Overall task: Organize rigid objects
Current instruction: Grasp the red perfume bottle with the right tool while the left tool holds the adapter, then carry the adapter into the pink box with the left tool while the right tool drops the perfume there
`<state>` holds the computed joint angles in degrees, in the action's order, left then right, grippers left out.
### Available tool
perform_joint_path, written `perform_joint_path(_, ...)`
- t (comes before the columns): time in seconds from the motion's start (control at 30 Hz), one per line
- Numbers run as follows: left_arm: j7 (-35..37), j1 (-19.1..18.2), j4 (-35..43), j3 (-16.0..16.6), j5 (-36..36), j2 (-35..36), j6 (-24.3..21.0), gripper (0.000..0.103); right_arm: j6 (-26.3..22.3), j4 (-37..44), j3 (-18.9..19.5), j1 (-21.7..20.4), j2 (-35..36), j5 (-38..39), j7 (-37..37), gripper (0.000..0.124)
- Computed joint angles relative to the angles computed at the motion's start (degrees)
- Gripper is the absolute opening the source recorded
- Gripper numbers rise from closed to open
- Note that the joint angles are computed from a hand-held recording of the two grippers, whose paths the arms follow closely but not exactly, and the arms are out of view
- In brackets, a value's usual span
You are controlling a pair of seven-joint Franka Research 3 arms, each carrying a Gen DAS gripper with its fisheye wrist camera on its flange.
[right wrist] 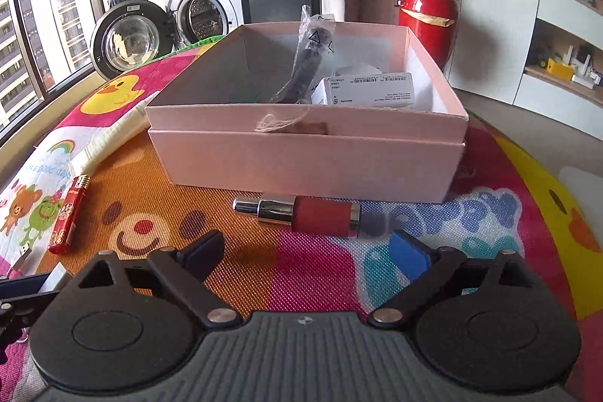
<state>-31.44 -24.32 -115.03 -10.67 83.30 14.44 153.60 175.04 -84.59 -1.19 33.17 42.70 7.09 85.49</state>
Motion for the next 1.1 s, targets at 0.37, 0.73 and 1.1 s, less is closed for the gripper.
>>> perform_joint_path(0.37, 2.59, -1.1, 0.47, -0.89, -3.59, 0.0, -4.06, 0.025, 2.8, 0.55, -4.55, 3.53, 1.23, -0.8, 6.2, 0.079)
perform_joint_path(0.73, 12.69, -0.03, -2.22, -0.84, -8.52, -2.72, 1.87, 0.025, 2.46, 0.66, -5.26, 4.2, 1.36, -1.0, 5.95, 0.081)
perform_joint_path(1.1, 20.59, -0.51, -2.28, -1.12, -18.89, -2.71, 1.01, 0.026, 2.91, 0.48, -3.98, 3.29, 1.27, -0.64, 5.37, 0.083)
